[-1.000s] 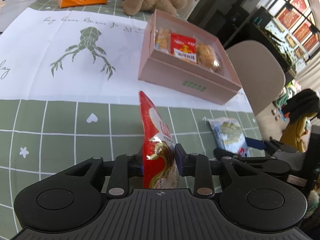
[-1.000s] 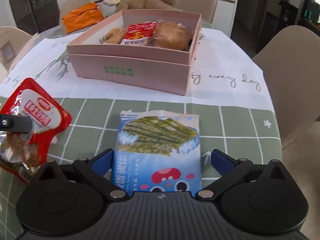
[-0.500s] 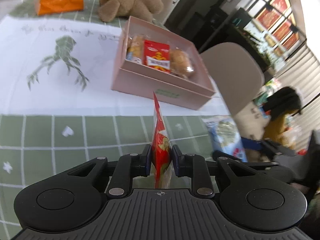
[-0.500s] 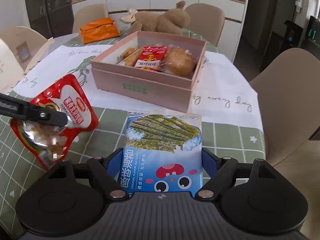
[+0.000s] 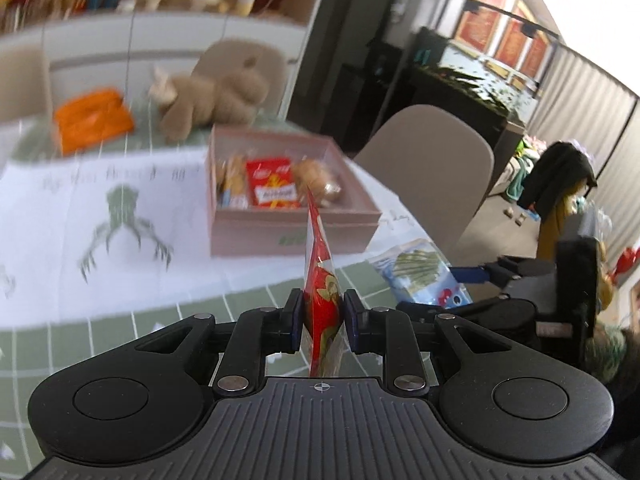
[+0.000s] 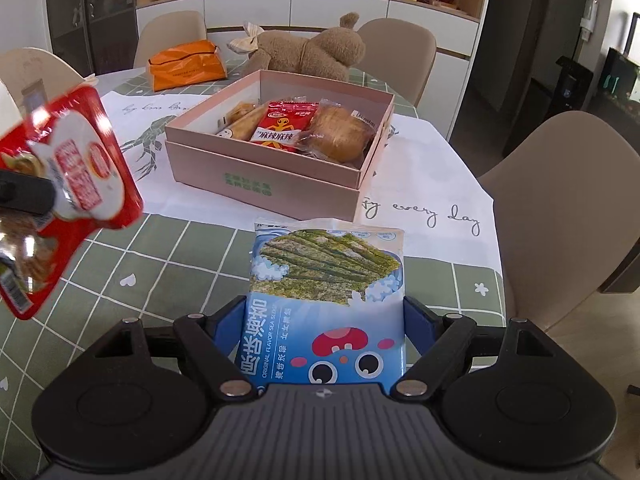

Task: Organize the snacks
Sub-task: 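Lift the seaweed packet with right tool while left tool carries the duck-meat packet, then lower both packets into the pink box and open both tools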

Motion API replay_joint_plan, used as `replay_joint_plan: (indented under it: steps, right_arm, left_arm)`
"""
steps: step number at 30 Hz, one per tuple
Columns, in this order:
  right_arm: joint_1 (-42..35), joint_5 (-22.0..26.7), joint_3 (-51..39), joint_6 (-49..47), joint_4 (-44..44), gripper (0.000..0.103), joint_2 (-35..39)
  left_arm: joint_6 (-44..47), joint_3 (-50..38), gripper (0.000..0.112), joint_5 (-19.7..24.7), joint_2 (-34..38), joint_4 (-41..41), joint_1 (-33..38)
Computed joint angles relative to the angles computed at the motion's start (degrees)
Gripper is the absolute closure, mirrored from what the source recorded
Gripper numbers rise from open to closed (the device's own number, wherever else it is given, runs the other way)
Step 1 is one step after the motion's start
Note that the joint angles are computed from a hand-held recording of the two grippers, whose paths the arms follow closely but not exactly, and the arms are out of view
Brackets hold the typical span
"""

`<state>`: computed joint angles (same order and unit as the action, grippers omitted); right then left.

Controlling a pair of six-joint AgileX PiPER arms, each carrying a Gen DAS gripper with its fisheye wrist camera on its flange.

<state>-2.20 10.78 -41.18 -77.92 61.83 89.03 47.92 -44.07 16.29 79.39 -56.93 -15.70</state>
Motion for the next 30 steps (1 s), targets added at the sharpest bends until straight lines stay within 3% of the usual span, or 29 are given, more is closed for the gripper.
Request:
replay_joint_plan:
  steps: [3,6,12,17,19,23,27,30]
  right_arm:
    - [0.2,-0.6,0.3,-2.2,2.4,0.022,-0.2]
    - [-0.2,-0.4,0.2,-2.6,2.8,0.022,-0.1]
    - [-1.0,-0.1,-0.4,-4.3,4.1,0.022,-0.5]
    - [-4.6,5.2,-6.9,-6.6,8.2,0.022,-3.3]
    - [-6.0,7.4,-11.3,-6.4,9.6,0.022,-3.7]
    - [-6.1,8.4,-20.1,-0.5,5.8,0.022,-1.7]
    - [-5.2,8.1,-25.7,6.1,0.3,0.021,0.4]
    - [-4.8,10.8,-30.8,12.4,-3.7,0.021,3.8]
  left_arm:
    - [5.0,2.1,0.087,-3.2,-2.4,-3.8,-2.2]
    - [2.3,1.4,0.087,-4.0,-1.8,-0.1,-3.3]
    - [11.2,-7.5,0.087,11.7,6.9,-16.4,7.7]
    - [17.3,-23.4,0.087,21.3,18.5,-28.4,13.4]
    - [15.3,-31.7,0.087,21.4,24.6,-29.6,13.9]
    - [-1.0,-46.8,0.083,20.1,35.0,-22.4,15.3]
    - [1.3,-43.6,0.083,18.3,34.1,-23.3,16.7]
    - [-3.5,-39.7,0.083,13.2,31.1,-13.8,15.3]
